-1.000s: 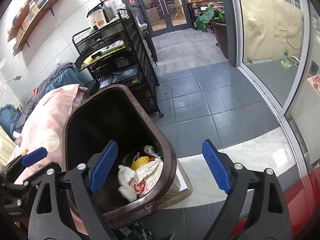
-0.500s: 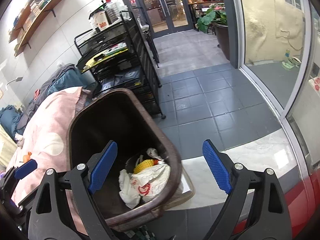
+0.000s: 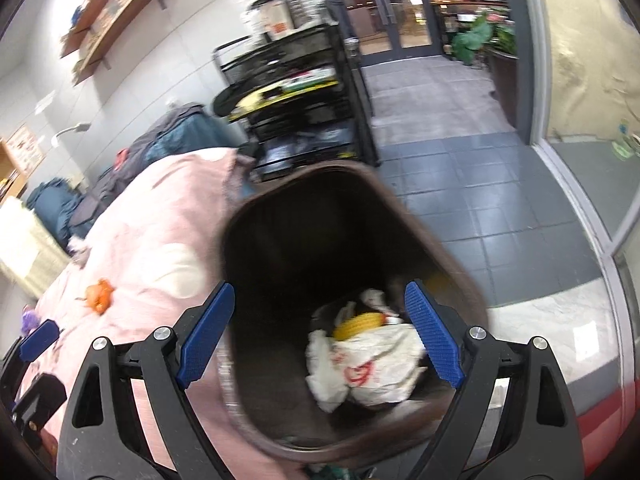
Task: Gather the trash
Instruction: 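Move both tools back from the bin over the table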
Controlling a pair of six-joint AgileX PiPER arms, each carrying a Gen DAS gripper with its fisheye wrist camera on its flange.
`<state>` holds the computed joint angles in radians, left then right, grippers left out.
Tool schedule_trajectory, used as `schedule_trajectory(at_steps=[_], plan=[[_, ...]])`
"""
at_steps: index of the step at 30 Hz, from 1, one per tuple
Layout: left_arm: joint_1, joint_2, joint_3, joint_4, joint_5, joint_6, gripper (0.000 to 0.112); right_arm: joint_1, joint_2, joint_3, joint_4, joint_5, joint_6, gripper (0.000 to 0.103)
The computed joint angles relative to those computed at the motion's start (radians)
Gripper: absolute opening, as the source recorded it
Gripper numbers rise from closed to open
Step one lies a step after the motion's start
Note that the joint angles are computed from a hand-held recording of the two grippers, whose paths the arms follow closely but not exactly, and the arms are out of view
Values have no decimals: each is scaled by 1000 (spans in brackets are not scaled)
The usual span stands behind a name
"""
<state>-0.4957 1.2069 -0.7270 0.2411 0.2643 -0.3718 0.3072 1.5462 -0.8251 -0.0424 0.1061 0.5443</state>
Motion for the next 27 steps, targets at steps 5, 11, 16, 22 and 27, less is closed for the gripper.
schedule_trajectory(at_steps=[5, 11, 16, 22, 27], plan=[[150, -89, 56, -123, 6, 145, 97, 119, 48, -109, -86, 42, 80, 86], [456, -161, 104, -581, 48, 667, 97, 251, 144, -287, 13, 109, -48, 86], [774, -144, 125, -924, 127, 1105, 97, 354, 255, -483, 121, 212, -213, 86], [1102, -53, 101, -1189, 261, 1478, 97, 429, 427, -783, 251, 389, -406, 86], [1198, 61, 26, -1227, 295, 1539, 97, 479, 668, -1188, 199, 639, -425, 86]])
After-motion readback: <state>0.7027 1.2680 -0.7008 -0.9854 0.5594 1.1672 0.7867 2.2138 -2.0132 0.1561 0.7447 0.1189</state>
